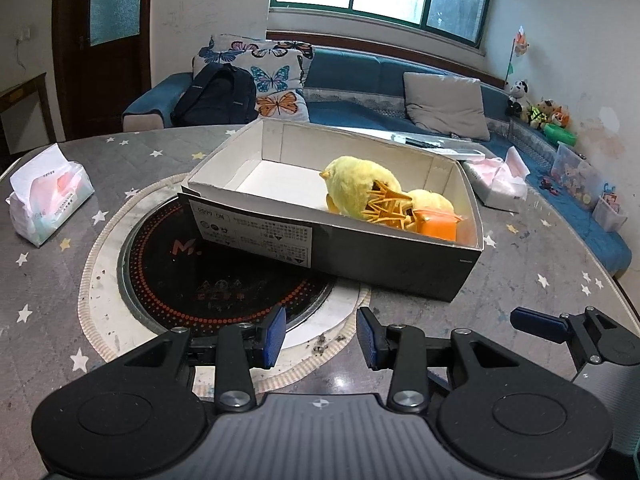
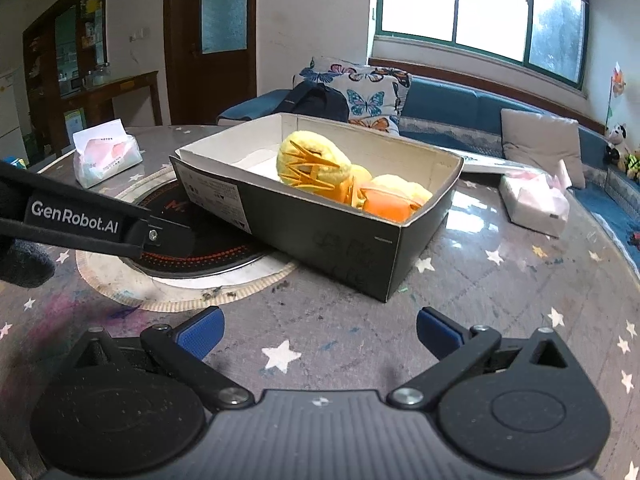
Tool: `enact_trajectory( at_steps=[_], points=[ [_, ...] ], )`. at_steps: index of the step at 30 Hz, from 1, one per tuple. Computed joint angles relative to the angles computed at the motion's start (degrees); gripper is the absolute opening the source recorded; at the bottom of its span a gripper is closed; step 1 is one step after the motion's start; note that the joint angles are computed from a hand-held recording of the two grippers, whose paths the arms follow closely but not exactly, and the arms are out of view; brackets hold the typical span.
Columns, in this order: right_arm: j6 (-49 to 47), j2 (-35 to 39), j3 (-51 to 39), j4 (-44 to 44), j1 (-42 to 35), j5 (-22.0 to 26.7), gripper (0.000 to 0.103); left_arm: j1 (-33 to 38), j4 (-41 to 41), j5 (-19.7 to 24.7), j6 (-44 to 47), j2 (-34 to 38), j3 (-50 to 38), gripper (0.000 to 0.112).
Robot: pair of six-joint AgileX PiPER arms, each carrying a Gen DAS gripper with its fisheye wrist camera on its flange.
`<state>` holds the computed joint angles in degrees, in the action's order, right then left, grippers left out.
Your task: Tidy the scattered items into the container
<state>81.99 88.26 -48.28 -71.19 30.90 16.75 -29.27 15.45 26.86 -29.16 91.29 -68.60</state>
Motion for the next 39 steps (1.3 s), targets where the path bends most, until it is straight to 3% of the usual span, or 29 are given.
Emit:
enact_trajectory(
  at_steps=[18,39],
  points=[
    [-4.5,1.6,-1.6,7.1,0.4,1.2,0.103,-1.5,5.5,0.3,-4.7,0.2,0.2,0.041],
    [-15.0,4.8,-4.2,17.8,-0.4,0.2,0.103,-0.3,4.9,0.4,-4.0,2.2,-0.8,0.041]
  ],
)
